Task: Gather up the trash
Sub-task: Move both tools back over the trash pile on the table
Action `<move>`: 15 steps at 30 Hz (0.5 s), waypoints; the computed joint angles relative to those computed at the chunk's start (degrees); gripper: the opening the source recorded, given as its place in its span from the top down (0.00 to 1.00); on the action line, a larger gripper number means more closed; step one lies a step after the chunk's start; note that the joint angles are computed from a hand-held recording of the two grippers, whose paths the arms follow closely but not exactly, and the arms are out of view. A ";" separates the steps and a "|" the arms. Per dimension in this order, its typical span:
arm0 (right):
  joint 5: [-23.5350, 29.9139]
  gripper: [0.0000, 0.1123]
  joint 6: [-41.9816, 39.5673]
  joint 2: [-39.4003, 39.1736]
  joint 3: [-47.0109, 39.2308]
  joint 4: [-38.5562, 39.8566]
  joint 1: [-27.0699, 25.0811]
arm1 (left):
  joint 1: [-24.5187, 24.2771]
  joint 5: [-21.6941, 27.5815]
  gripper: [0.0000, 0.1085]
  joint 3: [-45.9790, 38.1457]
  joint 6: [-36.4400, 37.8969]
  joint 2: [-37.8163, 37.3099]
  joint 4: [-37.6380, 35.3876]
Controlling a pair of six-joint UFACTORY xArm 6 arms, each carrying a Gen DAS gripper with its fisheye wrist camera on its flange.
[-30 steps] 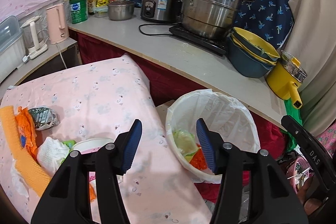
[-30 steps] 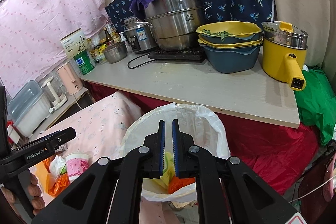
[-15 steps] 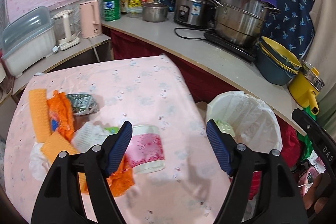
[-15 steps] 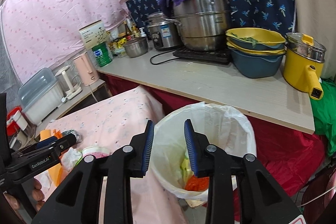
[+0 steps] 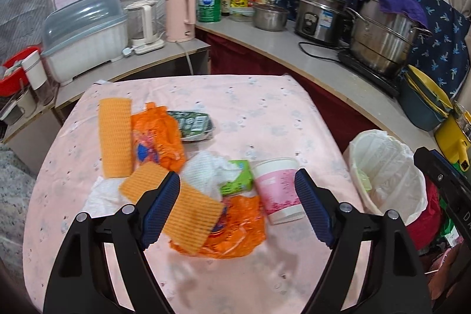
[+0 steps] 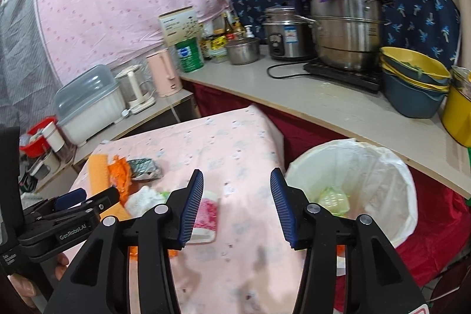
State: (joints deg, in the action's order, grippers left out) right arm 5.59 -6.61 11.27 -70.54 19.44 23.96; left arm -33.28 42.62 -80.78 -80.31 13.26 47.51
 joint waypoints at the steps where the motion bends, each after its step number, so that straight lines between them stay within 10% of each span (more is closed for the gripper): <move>1: 0.27 0.58 -0.13 0.24 -0.35 -0.11 0.65 | 0.20 0.01 0.30 1.10 -0.49 -0.82 0.22; 15: 5.12 0.57 -3.37 5.09 -6.59 1.95 7.98 | 3.62 0.37 0.30 13.84 -5.62 -9.80 0.70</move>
State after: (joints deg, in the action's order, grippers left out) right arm 10.71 -9.98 16.36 -77.13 21.39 31.93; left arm -29.65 42.99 -66.94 -85.93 3.46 48.21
